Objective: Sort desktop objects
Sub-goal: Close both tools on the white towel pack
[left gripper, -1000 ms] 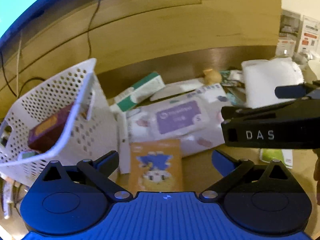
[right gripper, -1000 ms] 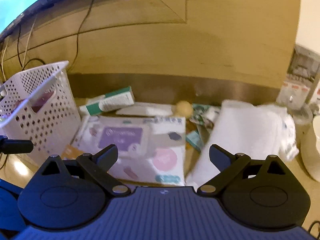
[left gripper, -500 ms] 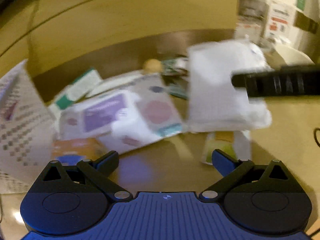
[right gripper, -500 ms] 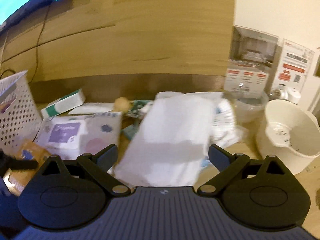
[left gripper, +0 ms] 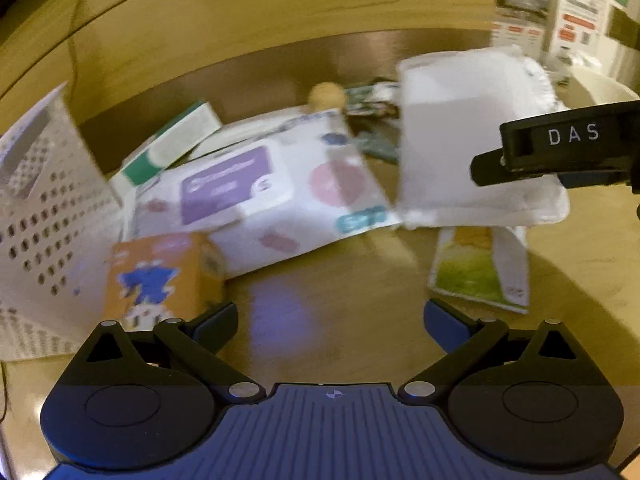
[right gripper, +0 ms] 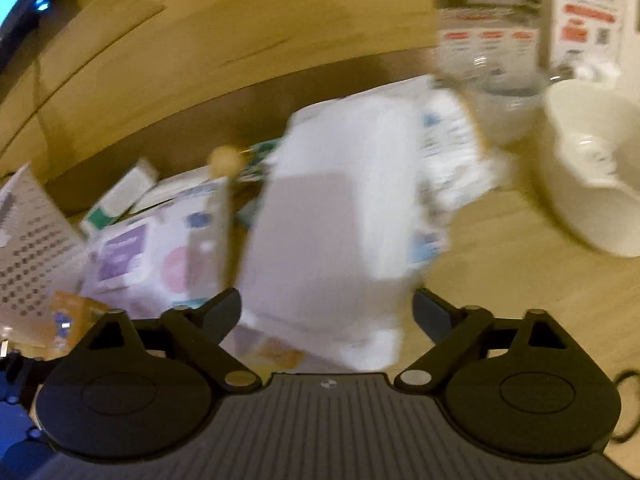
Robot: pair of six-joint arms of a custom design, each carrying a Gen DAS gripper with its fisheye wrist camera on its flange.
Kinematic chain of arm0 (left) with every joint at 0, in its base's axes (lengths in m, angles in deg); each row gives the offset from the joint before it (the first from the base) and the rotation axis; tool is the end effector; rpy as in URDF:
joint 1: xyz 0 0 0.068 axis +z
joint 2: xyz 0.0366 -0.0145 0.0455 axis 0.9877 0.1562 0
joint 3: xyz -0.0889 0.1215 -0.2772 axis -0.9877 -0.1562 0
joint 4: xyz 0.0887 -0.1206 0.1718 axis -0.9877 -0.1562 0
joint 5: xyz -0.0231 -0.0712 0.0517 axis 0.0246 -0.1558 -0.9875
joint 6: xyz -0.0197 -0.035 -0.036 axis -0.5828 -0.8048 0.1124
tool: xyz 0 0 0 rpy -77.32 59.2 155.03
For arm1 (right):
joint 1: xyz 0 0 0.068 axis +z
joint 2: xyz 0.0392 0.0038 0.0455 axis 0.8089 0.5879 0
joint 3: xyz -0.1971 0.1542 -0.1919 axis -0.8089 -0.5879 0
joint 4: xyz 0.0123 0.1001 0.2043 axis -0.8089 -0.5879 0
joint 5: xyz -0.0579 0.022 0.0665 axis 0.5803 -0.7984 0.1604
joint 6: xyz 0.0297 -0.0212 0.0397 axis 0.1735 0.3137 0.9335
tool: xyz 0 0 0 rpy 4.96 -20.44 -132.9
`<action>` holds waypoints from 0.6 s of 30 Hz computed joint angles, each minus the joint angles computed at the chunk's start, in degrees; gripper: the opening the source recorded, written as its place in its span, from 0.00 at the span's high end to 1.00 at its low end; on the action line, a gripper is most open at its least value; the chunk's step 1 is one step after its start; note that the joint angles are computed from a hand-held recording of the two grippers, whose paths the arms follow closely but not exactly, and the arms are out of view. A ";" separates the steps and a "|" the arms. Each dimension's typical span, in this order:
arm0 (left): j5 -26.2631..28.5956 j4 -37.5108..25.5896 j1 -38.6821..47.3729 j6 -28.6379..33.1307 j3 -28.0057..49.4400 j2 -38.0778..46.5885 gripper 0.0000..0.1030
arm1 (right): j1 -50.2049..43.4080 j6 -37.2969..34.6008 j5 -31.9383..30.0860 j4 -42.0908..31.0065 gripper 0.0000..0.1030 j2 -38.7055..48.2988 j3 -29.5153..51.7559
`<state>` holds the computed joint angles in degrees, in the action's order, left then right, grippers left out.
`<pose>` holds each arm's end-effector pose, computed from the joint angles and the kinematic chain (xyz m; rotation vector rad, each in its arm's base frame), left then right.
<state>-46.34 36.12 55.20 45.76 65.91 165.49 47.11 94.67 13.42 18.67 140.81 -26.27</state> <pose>0.2627 -0.1259 0.1666 0.7459 2.4082 -0.0778 0.2727 -0.0294 0.1489 0.4857 2.3854 0.2063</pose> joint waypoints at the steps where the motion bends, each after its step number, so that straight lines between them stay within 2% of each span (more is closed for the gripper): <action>1: -0.07 -0.26 0.61 0.12 -0.01 -0.12 0.00 | 1.78 0.46 0.51 -0.57 0.09 -0.19 0.51; 3: -0.10 -0.45 1.84 0.07 -0.19 -0.20 0.00 | 4.85 1.82 -0.17 0.02 0.09 -0.38 0.52; 9: 1.73 -0.30 5.15 1.34 -1.32 -0.16 0.00 | 8.33 4.53 -11.21 -2.22 0.11 -0.04 1.44; 12: 3.12 -1.82 5.99 1.30 -0.31 0.25 0.00 | 5.81 0.18 -13.52 -8.53 0.11 -2.07 2.49; 16: 5.46 -3.13 5.34 0.10 1.73 0.68 0.00 | -3.37 -6.37 -16.86 -15.50 0.10 -6.79 2.04; 18: 5.97 -3.35 3.74 -1.18 3.00 1.42 0.00 | -7.66 -9.64 -15.71 -15.82 0.10 -8.08 1.33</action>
<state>-40.36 32.77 58.94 44.58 68.91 166.90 39.45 85.03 -2.30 2.86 132.73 -24.95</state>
